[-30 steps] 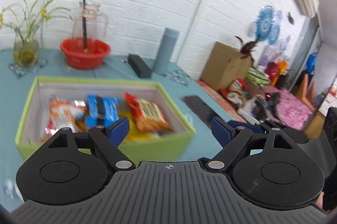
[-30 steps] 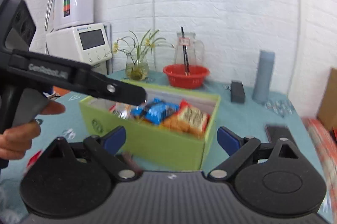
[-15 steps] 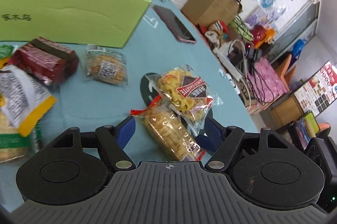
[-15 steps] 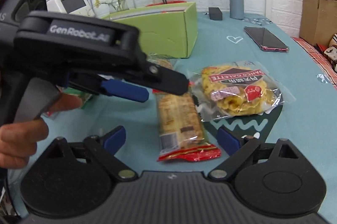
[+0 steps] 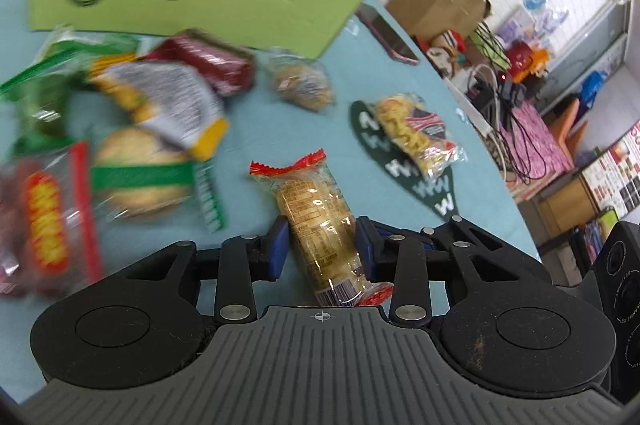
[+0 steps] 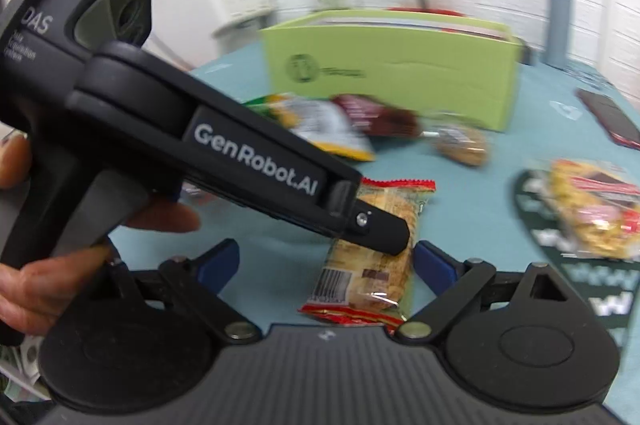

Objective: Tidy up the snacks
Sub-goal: 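Grasp the clear cracker packet with red ends using the left gripper, then carry the cracker packet into the green box and open the left gripper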

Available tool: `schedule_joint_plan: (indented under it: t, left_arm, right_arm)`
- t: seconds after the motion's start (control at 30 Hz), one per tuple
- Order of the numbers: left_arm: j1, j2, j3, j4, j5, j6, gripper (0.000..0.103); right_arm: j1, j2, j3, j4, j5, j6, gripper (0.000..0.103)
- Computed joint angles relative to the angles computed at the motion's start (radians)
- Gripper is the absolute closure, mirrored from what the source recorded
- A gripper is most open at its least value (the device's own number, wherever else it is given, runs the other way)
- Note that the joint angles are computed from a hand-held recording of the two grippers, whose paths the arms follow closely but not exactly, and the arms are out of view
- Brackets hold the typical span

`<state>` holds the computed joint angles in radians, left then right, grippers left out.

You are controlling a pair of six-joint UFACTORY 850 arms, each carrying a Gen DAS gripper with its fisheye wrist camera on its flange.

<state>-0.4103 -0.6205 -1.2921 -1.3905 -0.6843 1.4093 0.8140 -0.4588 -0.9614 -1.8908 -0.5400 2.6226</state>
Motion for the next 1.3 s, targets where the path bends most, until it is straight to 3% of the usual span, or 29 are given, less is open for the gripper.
schedule_joint_plan:
  t: [0.1,0.2,0.27,0.33,0.5,0.53,0.57,0.6,0.73,0.9,1.1,1.2,1.3]
  left_arm:
    - [0.034,0.034,0.054,-0.044,0.007,0.048,0.08]
    - [0.057,0.08,0.112,-0.132,0.01,0.136,0.051]
    - [0.057,0.109,0.145,-0.216,0.01,0.245,0.043]
    - [0.041,0.11,0.14,-0.221,0.027,0.27,0.045]
    - [0.014,0.064,0.094,-0.119,0.071,0.16,0.057]
    - [0.014,0.064,0.095,-0.122,0.069,0.159,0.059]
    - [0.016,0.061,0.09,-0.109,0.066,0.148,0.062]
    - [0.018,0.053,0.076,-0.069,0.05,0.109,0.087]
    - [0.022,0.06,0.068,-0.008,0.027,0.036,0.089]
    - [-0.004,0.072,0.011,-0.08,0.005,0.091,0.089]
    - [-0.049,-0.033,-0.252,-0.069,0.055,0.043,0.088]
    - [-0.069,-0.146,-0.458,0.027,0.118,-0.071,0.088]
    - [-0.076,-0.296,-0.7,0.24,0.145,-0.299,0.088]
  right_arm:
    - [0.014,-0.023,-0.033,-0.021,0.01,-0.003,0.01]
    - [0.038,-0.017,-0.04,0.059,-0.044,-0.048,0.01]
    - [0.05,-0.009,-0.039,0.134,-0.081,-0.091,0.01]
    - [0.046,-0.009,-0.037,0.14,-0.075,-0.079,0.01]
    - [0.025,-0.031,-0.05,0.112,-0.038,-0.047,0.01]
    - [0.019,-0.036,-0.051,0.095,-0.024,-0.026,0.012]
    - [0.023,-0.045,-0.059,0.099,-0.043,-0.048,0.021]
    - [0.026,-0.049,-0.068,0.119,-0.051,-0.093,0.03]
    - [0.029,-0.007,-0.019,0.074,-0.052,-0.015,0.037]
    - [0.012,0.042,-0.017,0.134,-0.153,-0.16,0.037]
    - [-0.124,0.03,-0.096,0.041,-0.186,-0.299,0.037]
    - [-0.219,-0.016,-0.178,-0.031,-0.109,-0.32,0.037]
    - [-0.3,-0.093,-0.281,-0.071,0.003,-0.327,0.037]
